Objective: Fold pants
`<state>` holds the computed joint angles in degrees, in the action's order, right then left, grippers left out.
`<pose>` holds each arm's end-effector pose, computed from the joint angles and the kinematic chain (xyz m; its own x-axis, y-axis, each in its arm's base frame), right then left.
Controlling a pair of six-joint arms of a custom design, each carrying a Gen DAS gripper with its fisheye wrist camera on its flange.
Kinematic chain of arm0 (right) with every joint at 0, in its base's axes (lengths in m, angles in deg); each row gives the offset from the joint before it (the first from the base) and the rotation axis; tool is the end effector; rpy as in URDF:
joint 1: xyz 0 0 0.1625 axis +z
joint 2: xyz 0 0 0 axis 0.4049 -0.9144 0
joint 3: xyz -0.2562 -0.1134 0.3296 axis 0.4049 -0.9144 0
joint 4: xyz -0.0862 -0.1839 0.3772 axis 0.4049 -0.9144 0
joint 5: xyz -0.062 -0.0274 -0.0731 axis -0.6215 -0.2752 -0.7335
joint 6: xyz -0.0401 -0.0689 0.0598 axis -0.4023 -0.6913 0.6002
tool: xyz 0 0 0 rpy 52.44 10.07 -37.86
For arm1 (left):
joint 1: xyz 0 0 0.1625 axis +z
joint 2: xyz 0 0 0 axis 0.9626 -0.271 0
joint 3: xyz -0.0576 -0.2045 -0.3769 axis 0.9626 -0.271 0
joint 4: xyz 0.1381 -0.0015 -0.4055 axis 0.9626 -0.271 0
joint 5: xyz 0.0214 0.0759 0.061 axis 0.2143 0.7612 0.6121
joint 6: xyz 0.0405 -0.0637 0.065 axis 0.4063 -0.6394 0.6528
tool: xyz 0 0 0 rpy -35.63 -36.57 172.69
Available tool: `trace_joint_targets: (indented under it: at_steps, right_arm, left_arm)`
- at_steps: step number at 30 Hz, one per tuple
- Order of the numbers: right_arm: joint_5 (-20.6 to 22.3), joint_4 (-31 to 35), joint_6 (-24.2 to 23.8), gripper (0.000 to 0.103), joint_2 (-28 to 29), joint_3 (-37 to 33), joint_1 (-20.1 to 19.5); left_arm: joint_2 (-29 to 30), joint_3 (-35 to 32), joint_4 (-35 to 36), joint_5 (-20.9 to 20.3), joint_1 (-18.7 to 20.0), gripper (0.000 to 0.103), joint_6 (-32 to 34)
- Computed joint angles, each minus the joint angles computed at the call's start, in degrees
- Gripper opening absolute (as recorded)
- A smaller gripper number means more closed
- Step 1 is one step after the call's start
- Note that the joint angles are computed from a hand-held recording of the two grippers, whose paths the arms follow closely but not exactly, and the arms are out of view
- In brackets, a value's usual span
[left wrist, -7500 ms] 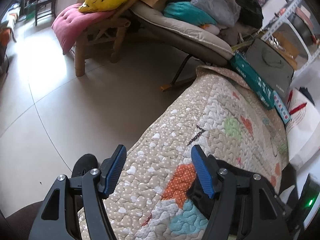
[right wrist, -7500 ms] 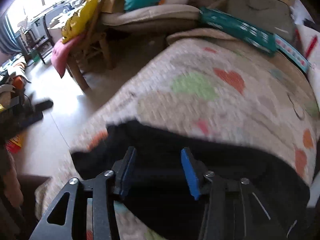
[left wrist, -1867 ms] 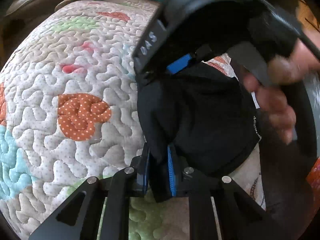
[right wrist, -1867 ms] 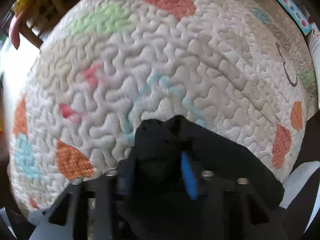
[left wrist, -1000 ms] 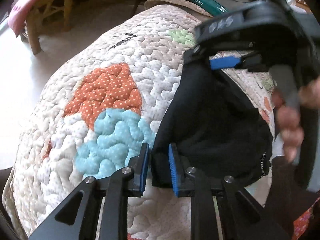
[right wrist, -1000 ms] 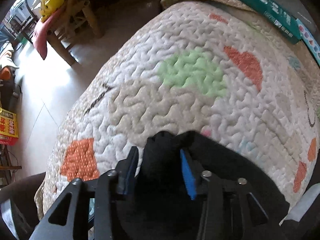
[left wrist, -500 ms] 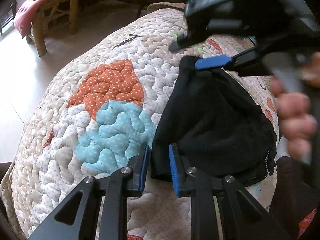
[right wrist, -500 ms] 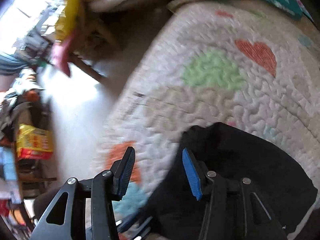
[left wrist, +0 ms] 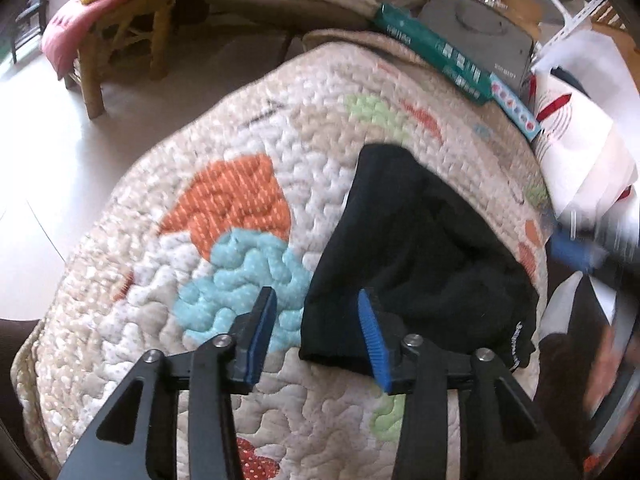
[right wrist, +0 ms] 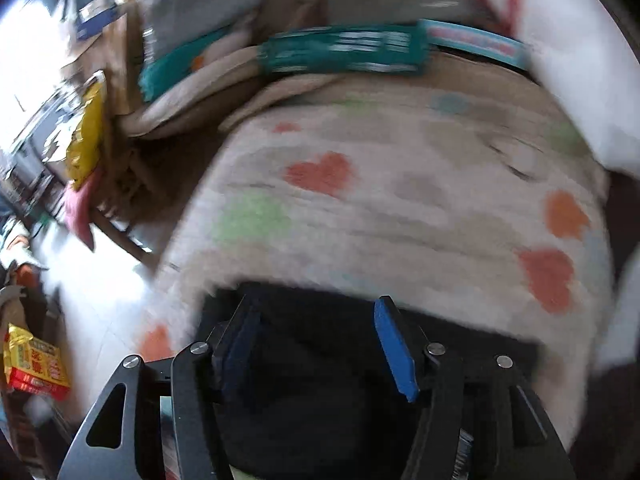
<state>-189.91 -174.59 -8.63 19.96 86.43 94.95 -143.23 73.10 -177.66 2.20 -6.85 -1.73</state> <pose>0.4564 -0.6799 0.0856 -0.8146 -0.1555 0.5588 -0.4187 0.8244 -0.3809 -0.0335 -0.5826 0.4006 -0.9165 -0.2089 -0.3411 0.0594 0.7723 -0.6325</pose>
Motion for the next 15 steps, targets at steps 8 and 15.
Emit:
trace_joint_targets:
  at_steps: [8,15]
  right_arm:
    - [5.49,-5.25,4.35,0.062,-7.49,17.66,-3.51]
    - [6.44,-3.57,3.79,0.038,-2.09,14.59,-3.23]
  left_arm:
    - [-0.56,1.66,-5.91,4.41,-1.78,0.052,4.55]
    - [-0.06,1.42,-3.90,3.51,-1.33,0.052,4.61]
